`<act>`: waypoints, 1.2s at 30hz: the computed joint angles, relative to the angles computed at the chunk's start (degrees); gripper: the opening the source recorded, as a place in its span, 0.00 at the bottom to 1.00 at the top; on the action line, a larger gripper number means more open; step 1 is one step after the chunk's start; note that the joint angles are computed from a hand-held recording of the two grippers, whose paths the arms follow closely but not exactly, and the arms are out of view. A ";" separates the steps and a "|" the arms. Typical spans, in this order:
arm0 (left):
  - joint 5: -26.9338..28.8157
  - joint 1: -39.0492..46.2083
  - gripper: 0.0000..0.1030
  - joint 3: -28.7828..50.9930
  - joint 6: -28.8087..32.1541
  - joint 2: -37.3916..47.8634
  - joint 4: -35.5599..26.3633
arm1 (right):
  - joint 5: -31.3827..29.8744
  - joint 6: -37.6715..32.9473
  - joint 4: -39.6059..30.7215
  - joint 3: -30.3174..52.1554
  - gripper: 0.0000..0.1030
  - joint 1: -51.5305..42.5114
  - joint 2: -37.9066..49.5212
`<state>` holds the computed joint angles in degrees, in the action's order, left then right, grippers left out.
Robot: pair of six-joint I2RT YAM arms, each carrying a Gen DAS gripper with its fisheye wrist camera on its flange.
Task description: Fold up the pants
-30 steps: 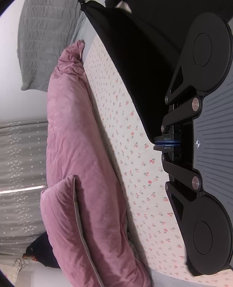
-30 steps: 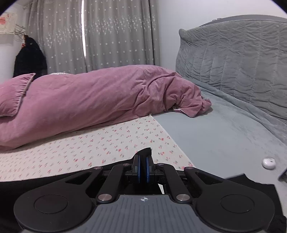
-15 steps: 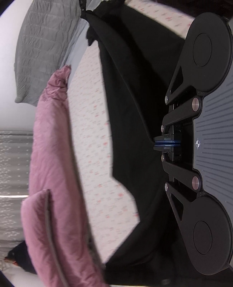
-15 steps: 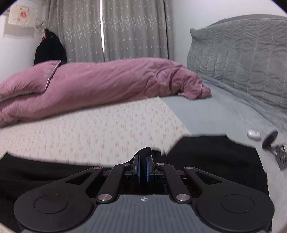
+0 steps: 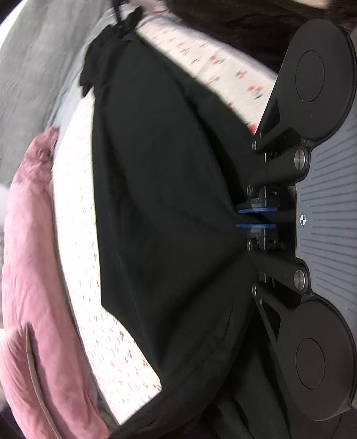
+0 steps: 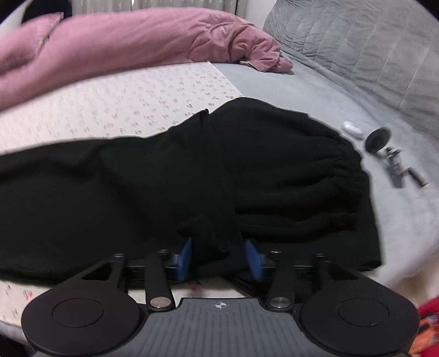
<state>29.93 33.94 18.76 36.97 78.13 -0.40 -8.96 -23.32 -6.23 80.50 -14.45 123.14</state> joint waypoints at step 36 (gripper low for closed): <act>-39.28 0.34 0.07 25.74 -53.54 17.67 9.09 | -13.59 4.45 1.71 1.17 0.65 33.63 4.92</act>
